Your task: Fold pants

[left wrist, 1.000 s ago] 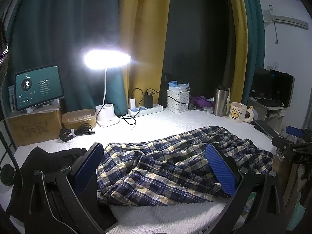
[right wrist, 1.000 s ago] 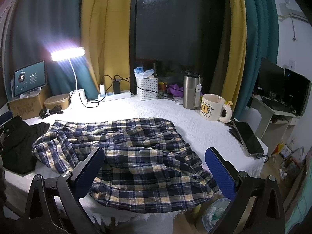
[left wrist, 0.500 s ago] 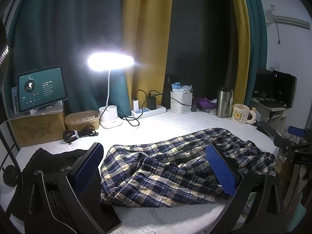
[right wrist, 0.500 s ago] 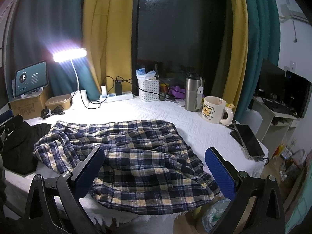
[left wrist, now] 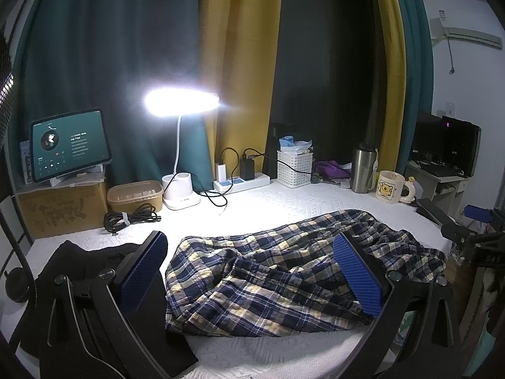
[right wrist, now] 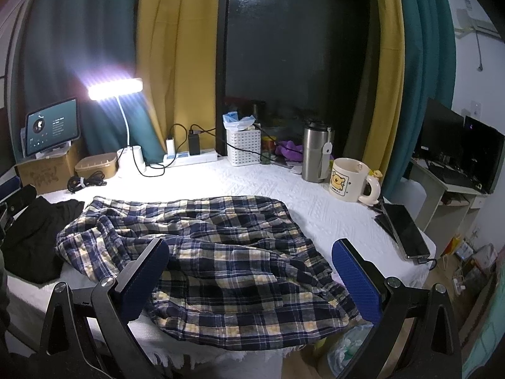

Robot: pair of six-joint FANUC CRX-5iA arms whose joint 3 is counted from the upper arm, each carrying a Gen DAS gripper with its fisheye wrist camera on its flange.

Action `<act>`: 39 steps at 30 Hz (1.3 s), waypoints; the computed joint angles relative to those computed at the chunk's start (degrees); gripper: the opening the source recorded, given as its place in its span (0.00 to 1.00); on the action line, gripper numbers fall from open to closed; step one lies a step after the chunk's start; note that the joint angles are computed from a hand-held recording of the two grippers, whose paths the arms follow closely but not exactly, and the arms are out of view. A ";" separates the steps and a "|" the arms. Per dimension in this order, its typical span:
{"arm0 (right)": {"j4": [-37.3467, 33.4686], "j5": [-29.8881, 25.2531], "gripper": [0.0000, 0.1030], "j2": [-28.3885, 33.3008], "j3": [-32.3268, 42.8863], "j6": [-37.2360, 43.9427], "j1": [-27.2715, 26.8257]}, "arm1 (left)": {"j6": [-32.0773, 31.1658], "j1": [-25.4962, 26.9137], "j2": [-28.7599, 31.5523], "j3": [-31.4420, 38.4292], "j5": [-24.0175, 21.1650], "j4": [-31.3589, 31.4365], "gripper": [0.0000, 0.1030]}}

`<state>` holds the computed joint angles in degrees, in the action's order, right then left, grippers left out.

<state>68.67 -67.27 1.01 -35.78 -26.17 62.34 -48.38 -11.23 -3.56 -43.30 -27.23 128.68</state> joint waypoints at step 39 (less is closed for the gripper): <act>0.38 9.31 1.00 1.67 0.62 3.49 -10.03 | 3.04 -1.57 6.64 6.59 6.17 -2.87 1.00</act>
<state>69.06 -57.96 2.68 -35.15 -22.68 52.31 -45.34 -12.80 3.08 -36.71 -21.05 125.80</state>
